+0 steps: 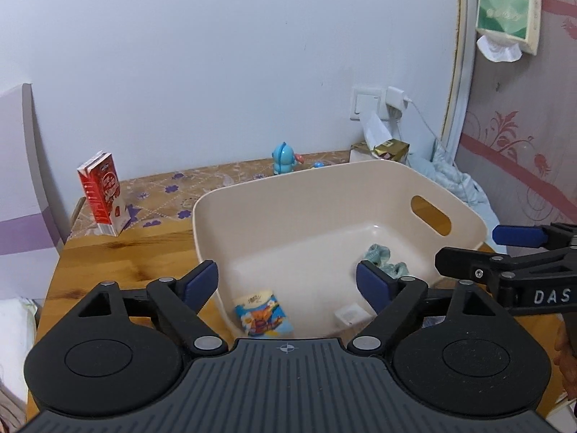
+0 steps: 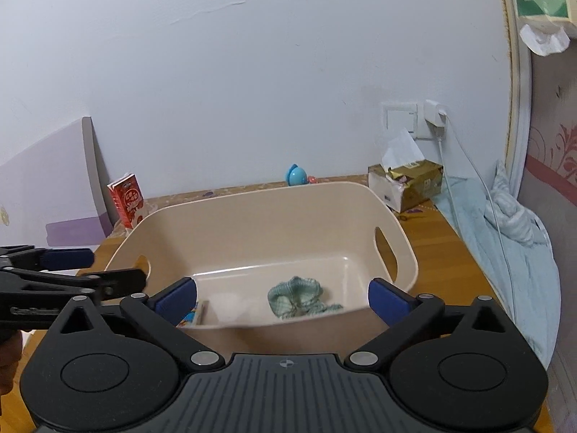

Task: Organize objects
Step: 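Lift both items over the basket and release them inside, then grasp the black cube with the right tool while the left tool grasps the dark printed box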

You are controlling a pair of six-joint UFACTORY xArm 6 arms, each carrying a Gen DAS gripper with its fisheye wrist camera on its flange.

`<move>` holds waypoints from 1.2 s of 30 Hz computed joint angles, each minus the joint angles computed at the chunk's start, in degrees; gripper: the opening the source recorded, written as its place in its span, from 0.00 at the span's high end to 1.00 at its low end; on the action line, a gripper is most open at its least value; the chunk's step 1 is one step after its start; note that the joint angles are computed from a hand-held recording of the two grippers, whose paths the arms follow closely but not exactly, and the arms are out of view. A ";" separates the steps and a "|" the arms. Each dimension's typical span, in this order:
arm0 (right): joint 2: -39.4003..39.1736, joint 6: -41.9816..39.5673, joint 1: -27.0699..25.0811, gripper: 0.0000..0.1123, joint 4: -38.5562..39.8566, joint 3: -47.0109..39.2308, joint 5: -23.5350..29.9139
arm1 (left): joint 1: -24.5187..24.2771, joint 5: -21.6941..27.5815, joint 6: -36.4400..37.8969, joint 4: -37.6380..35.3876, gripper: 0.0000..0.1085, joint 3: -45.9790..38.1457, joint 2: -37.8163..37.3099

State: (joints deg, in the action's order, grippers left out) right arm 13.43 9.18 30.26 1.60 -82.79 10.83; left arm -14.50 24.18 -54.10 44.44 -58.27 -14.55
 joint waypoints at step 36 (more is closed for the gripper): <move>-3.22 7.50 3.46 0.08 -1.63 12.54 8.91 | 2.95 -10.95 24.08 -21.18 0.20 14.12 1.08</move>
State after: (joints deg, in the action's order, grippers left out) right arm 10.22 16.68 33.72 -0.03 -70.25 19.75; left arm -11.55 13.23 -30.02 23.26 -44.15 -13.46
